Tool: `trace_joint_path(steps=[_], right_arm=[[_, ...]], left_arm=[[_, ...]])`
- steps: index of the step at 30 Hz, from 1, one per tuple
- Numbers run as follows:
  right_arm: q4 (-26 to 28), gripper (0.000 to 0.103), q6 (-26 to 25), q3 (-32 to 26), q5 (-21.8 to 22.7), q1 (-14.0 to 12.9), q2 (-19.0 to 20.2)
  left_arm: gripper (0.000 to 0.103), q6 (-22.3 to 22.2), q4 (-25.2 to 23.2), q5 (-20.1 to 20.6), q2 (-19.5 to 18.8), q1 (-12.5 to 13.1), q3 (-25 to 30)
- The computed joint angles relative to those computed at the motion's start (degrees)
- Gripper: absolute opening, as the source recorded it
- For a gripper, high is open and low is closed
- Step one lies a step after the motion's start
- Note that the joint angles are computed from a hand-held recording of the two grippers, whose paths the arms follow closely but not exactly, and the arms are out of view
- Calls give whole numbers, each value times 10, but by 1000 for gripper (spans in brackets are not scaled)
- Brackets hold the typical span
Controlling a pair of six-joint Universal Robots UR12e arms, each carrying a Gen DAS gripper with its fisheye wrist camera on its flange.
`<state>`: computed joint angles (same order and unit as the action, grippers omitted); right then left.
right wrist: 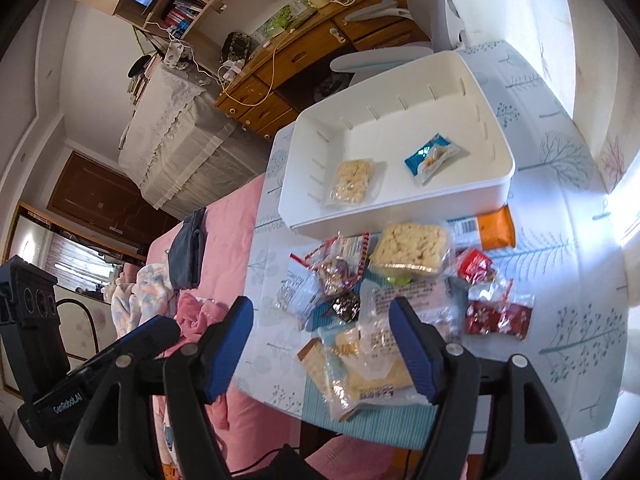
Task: Organize snacks
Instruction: 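Withdraw both tools from the tray back over the snack pile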
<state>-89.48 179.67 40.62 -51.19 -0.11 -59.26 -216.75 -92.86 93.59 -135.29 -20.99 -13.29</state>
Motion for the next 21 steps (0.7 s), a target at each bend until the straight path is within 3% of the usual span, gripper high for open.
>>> trace_joint_path(steps=[7,15,19,21], right_arm=[[9,72,26,28,-4,6,-17],[-35,73,152,91,-25,17,-46],[-65,88,230,126,-44,23,-61],[-82,88,274,145,-54,26,-70]], left_arm=[[85,50,13,-30,23,15,-47],[88,123,-17,-76,34,39,-72],[91,167,-41,-99,27,50,-64],[92,195,-56,-114,20,55,-57]])
